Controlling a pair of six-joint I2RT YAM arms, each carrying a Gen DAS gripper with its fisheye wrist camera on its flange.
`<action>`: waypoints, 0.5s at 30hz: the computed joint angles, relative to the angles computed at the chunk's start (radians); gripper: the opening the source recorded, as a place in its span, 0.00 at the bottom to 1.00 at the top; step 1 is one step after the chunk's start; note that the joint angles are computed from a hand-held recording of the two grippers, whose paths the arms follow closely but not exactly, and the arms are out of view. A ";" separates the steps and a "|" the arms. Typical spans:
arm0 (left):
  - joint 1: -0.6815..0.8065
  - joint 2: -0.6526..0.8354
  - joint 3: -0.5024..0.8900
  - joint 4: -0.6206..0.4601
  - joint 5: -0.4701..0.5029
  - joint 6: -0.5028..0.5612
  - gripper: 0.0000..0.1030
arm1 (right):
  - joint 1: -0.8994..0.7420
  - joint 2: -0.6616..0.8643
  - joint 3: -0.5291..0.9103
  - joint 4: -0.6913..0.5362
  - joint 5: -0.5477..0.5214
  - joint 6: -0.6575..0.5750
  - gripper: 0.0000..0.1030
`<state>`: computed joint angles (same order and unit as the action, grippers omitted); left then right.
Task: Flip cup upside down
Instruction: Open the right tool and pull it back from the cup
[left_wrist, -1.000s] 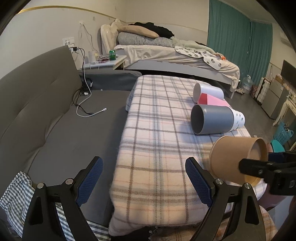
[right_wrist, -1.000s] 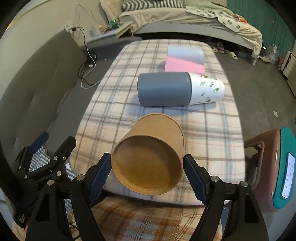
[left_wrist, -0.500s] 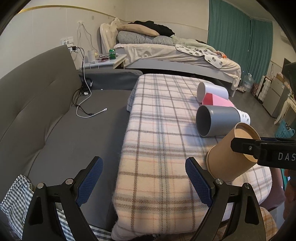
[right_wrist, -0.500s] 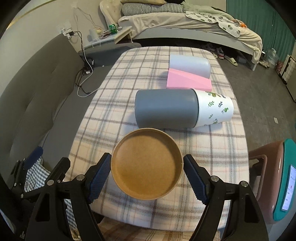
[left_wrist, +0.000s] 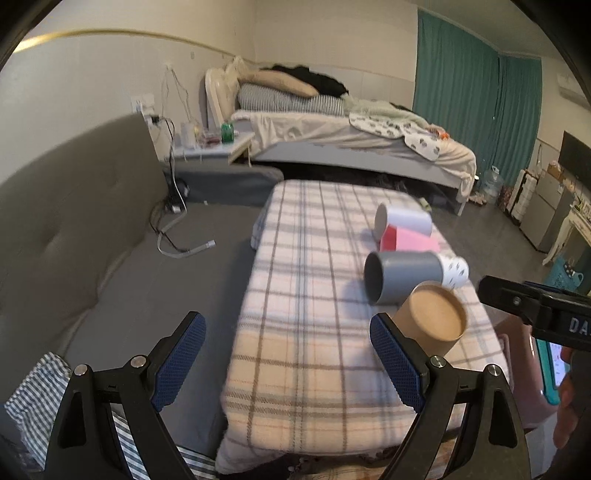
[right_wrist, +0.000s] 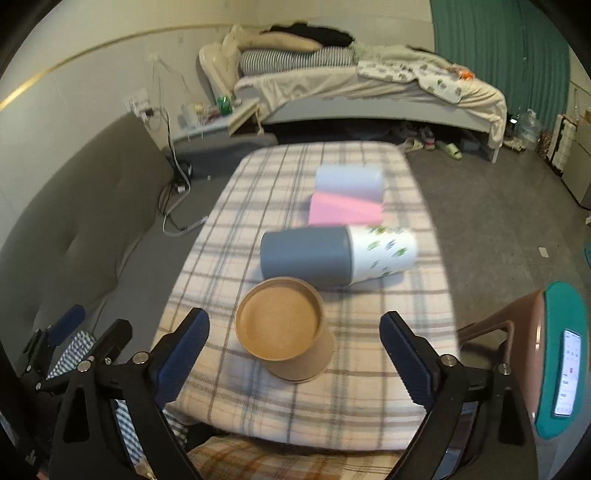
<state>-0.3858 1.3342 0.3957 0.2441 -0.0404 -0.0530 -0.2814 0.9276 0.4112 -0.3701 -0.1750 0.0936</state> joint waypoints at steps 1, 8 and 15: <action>-0.008 -0.032 -0.001 -0.021 -0.005 -0.008 0.91 | -0.024 -0.041 0.003 -0.032 -0.011 -0.012 0.96; -0.182 -0.304 -0.003 -0.218 -0.176 -0.076 0.98 | -0.283 -0.317 0.047 -0.294 -0.156 -0.169 1.00; -0.359 -0.450 0.012 -0.365 -0.331 -0.120 0.98 | -0.660 -0.464 0.112 -0.543 -0.389 -0.461 1.00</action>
<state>-0.7447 0.8845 0.4076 -0.1211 -0.3711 -0.1727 -0.9409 0.4641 0.5235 -0.9130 -0.5639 -0.3678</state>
